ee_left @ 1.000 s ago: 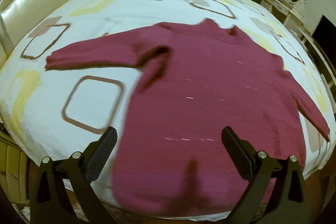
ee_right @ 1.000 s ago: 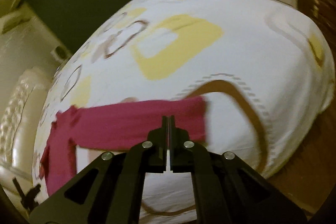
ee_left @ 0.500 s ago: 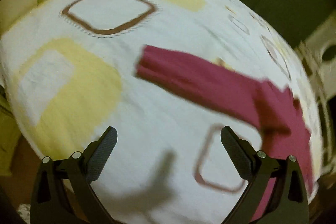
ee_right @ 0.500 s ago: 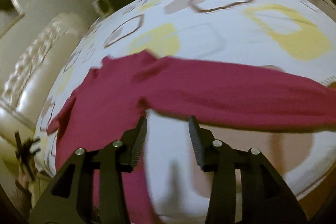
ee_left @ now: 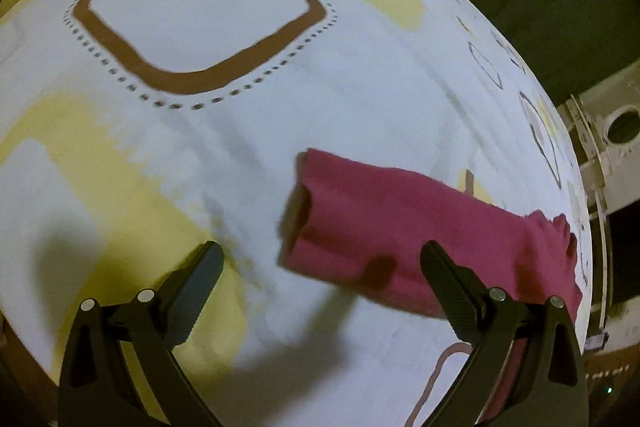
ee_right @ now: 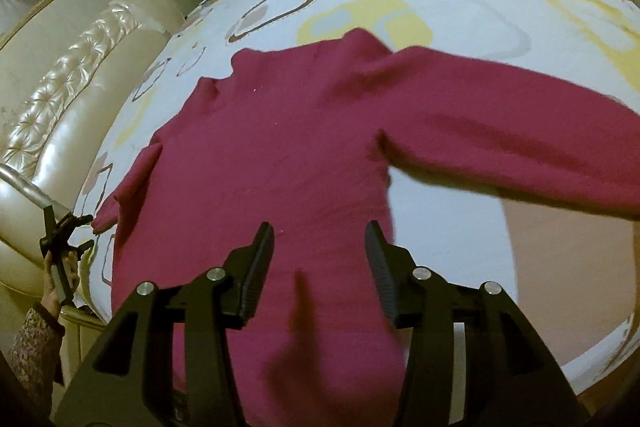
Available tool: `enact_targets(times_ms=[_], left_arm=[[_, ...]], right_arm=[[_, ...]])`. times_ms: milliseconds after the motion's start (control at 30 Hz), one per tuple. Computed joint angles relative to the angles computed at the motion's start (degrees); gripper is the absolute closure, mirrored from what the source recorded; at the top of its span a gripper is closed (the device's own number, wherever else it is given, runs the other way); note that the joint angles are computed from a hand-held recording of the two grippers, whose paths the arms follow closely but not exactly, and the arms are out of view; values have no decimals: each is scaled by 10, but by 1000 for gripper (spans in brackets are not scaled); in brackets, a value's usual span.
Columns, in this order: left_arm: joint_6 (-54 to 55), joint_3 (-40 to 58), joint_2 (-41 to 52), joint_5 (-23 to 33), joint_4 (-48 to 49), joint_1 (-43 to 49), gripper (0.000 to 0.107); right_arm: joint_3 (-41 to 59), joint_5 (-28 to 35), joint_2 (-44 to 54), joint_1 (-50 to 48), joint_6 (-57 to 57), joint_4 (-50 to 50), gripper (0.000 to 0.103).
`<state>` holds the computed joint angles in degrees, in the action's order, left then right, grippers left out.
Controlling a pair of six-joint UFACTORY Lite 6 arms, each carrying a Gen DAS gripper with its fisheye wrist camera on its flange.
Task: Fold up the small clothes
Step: 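Grasp the other sleeve cuff with the left gripper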
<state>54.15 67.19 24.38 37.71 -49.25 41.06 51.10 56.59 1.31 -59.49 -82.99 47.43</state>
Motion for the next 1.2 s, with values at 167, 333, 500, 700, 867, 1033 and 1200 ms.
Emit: enact_targets(times_ms=[167,333,500,700,867,1033,1200], left_arm=[[-160,25,11,-54,104,-24,78],[-138,45,19,2,98,-15,103],[-96,26,1,32,63,-16,104],[-62,33,21,40,23,3,104],[-43,34,24,48,17,16,102],[-35,46,46,82,-26,27,84],[-22,56,60,122,-56,40,66]], right_arm=[[-25,-4,-18,15,-3,7,56],[-39,-8,-29,21,-3,13,56],[-46,-13,-34,23,-2,16,56],[-54,-13,-40,23,-5,17,56],[-63,-20,-42,28,-3,17,56],[-80,-22,-55,37,-1,18,56],[-86,-28,-58,45,4,17,55]])
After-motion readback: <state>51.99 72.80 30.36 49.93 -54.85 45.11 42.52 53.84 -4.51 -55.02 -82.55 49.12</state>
